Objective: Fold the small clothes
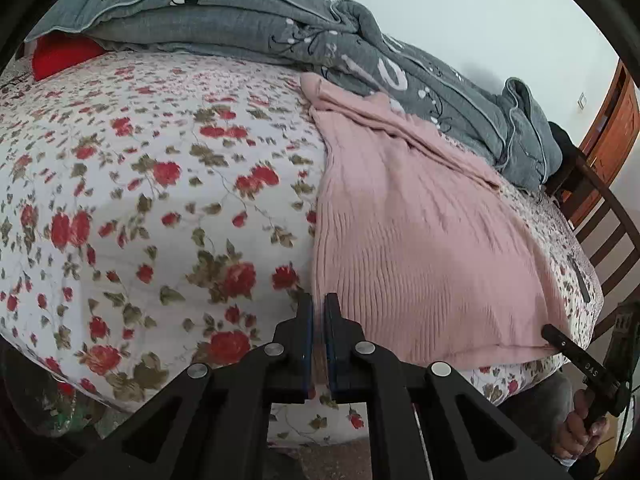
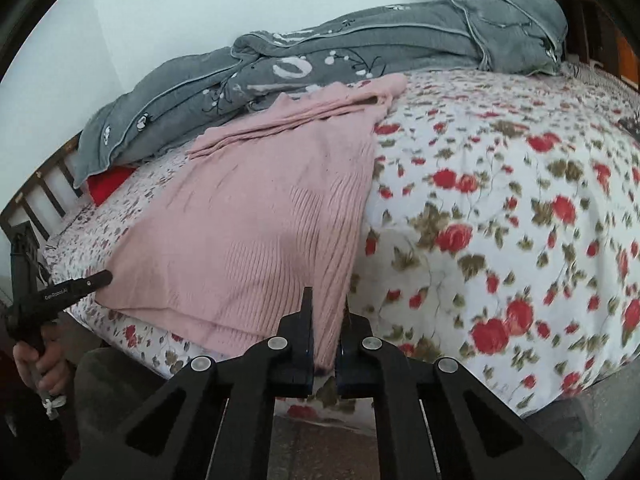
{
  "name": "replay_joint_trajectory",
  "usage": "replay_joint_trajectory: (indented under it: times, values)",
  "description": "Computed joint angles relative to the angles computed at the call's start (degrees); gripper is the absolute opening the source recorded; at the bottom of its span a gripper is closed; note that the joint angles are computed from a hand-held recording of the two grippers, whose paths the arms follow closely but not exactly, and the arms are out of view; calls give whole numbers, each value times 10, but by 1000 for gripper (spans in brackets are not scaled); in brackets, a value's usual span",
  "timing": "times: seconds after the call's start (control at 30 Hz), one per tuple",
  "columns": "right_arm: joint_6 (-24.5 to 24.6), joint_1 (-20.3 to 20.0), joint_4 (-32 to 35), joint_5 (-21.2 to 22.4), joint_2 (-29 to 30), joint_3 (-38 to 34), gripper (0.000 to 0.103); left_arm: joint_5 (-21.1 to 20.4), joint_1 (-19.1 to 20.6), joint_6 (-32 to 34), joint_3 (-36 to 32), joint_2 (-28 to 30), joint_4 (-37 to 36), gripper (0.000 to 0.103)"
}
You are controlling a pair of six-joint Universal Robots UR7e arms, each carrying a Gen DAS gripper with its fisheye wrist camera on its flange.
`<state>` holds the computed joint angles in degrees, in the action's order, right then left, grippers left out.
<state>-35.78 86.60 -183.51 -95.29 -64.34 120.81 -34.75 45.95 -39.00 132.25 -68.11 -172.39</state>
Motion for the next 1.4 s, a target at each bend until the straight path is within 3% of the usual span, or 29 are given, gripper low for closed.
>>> replay_joint_trajectory:
  times: [0.1,0.2,0.23,0.3,0.33,0.43,0.47,0.5,0.53,0.7,0.93,1.1,1.4]
  values:
    - [12,7,17,-34,17,-15,7,-10,1,-20,-8,1,40,7]
    - [11,15,3,-29,10,-10,12,-13,-3,-16,-8,5,37,15]
    - [2,19,-14,-32,10,-6,18,-17,-3,-11,-9,8,32,22]
    - [-13,23,-32,-38,16,-7,46,-21,-2,-8,-12,15,29,28]
    - [-18,23,-34,-38,21,-10,48,-21,-1,-8,-13,18,27,29]
    - [-7,17,-5,-54,34,-26,46,-17,0,-12,-13,26,18,29]
    - [-10,14,-18,-51,36,-23,38,-16,0,-15,-14,24,27,24]
    - [-16,13,-27,-50,34,-19,17,-11,-1,-20,-13,21,34,7]
    - [-19,9,-11,-37,27,-17,6,-7,-3,-22,-7,15,30,7]
    - [-32,10,-44,-32,20,-2,5,-30,-2,-2,19,-1,-39,7]
    - [-18,11,-40,-38,30,-8,9,-36,7,1,6,17,-26,8]
    - [-28,1,-59,-32,32,-4,27,-43,10,21,23,24,-92,9]
    - [-70,-11,-106,1,40,12,30,4,-8,26,23,46,-98,11]
